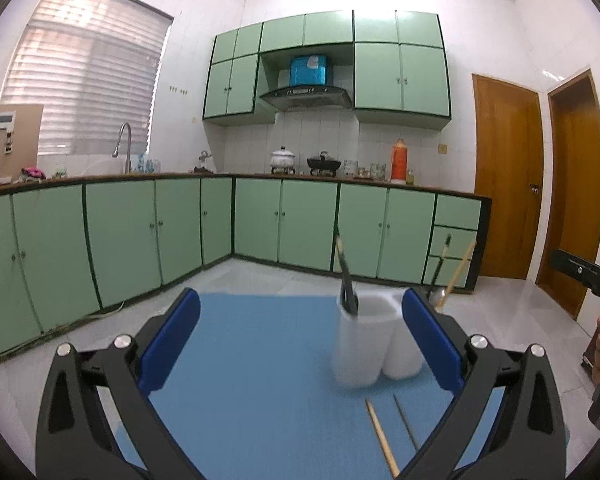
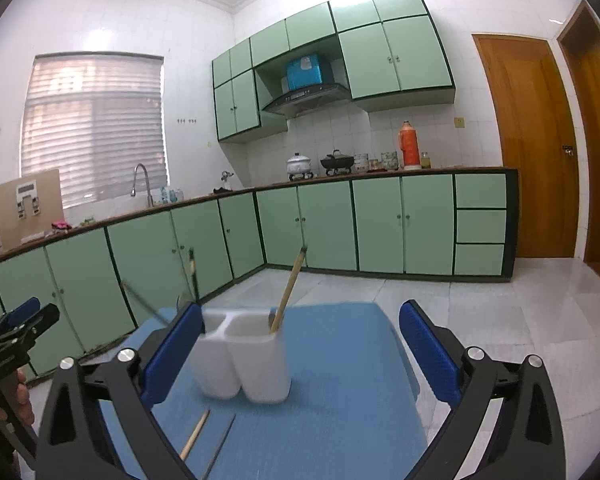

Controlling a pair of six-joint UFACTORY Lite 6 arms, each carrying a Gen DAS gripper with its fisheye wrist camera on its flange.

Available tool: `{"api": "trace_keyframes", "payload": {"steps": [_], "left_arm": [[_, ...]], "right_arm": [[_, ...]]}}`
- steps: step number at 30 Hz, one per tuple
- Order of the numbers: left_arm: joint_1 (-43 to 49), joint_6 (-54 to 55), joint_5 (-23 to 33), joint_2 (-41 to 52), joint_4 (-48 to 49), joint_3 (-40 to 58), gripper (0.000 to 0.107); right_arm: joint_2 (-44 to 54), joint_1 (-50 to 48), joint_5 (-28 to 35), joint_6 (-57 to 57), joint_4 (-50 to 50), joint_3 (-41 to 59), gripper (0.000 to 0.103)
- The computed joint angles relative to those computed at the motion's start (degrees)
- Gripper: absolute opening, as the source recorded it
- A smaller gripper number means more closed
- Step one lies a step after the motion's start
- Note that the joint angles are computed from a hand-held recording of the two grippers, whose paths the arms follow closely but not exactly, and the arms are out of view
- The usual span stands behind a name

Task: Organize utensils
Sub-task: 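Move both open tools back over the last wooden and grey chopsticks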

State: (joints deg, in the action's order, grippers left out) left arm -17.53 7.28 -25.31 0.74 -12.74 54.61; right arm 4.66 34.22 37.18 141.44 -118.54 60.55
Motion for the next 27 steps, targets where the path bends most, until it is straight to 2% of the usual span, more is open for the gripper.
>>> {"api": "trace_keyframes", "payload": {"steps": [4, 11, 18, 27], "left_arm": [[-0.44, -1.05, -2.66, -4.51, 0.07, -9.16, 0.098], [-3.72, 1.69, -8.22, -9.52, -3.56, -21.51, 0.098], [-5.78, 0.78, -13.95, -10.46, -2.38, -30.33, 0.098], [-7.05, -2.17, -24.86, -7.28, -1.42, -39.31, 0.098]], "right_arm": [[0.01, 6.24, 5.69, -0.06, 3.61, -4.84, 0.097], [6.72, 18.28, 16.01, 2.11, 11.23, -7.65, 0.097], [15.18, 26.46, 20.23, 9.7, 14.75, -7.26, 0.097], [22.51, 32.37, 24.1, 14.37, 17.76, -4.55, 0.097]]}}
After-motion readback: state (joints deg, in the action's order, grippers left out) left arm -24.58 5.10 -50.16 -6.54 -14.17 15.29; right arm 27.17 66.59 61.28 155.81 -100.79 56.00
